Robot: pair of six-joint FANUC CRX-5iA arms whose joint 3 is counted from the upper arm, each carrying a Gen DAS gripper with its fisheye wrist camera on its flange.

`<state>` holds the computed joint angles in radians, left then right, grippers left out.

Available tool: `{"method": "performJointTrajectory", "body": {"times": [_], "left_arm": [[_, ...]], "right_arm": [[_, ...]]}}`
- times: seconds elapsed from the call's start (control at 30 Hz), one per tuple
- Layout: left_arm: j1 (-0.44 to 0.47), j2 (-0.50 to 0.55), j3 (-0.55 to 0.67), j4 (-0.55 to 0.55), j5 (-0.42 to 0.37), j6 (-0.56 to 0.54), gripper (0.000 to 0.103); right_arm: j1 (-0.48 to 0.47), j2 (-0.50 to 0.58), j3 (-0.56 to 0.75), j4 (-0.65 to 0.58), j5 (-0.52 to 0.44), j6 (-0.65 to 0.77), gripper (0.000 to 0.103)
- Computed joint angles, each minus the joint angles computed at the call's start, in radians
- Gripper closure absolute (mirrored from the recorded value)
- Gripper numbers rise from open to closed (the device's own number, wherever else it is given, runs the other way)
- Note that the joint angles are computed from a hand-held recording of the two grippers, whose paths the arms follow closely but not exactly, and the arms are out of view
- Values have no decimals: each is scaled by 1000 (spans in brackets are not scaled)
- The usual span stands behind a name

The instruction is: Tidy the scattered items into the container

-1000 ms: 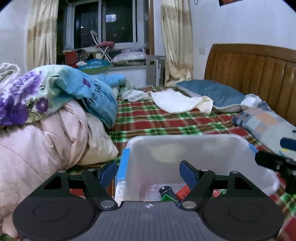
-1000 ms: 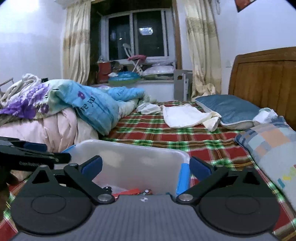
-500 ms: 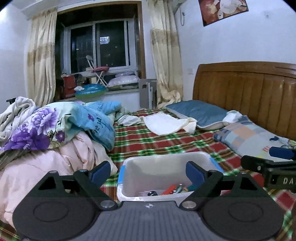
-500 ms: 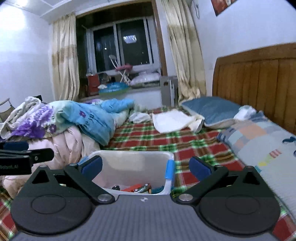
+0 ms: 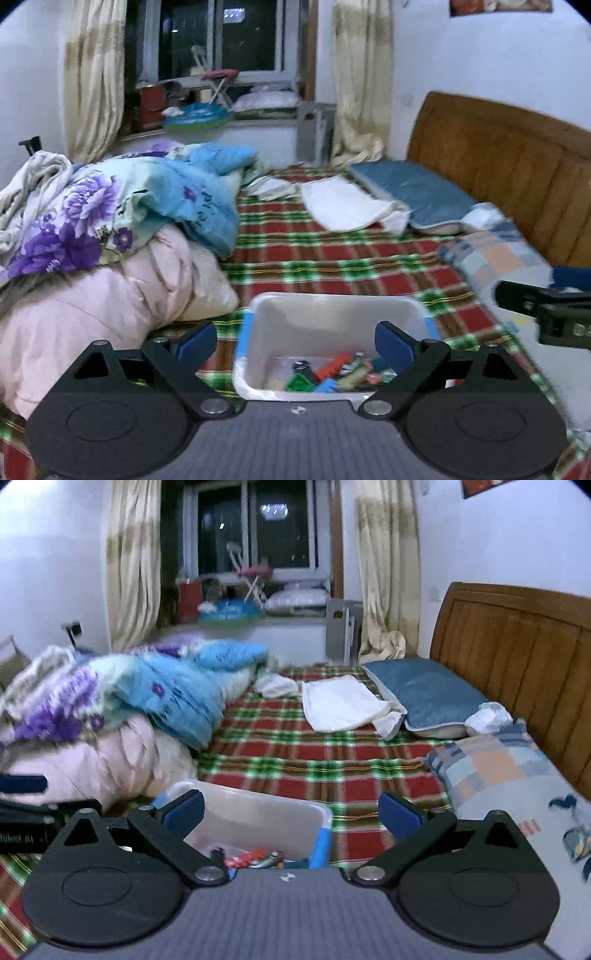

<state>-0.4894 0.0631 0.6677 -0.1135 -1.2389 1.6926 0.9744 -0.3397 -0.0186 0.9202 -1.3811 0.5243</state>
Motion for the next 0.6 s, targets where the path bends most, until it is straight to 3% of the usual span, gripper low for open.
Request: {"method": "performJointTrajectory", "body": {"times": [0.33,0.6], "left_arm": [[-3,157,162,-25,-100,-31,9],[-13,240,253,-44,-140,-46,9]], "right_arm": [[-170,83,104,-278,26,171,0],[-210,122,138,-301,31,245,0]]}}
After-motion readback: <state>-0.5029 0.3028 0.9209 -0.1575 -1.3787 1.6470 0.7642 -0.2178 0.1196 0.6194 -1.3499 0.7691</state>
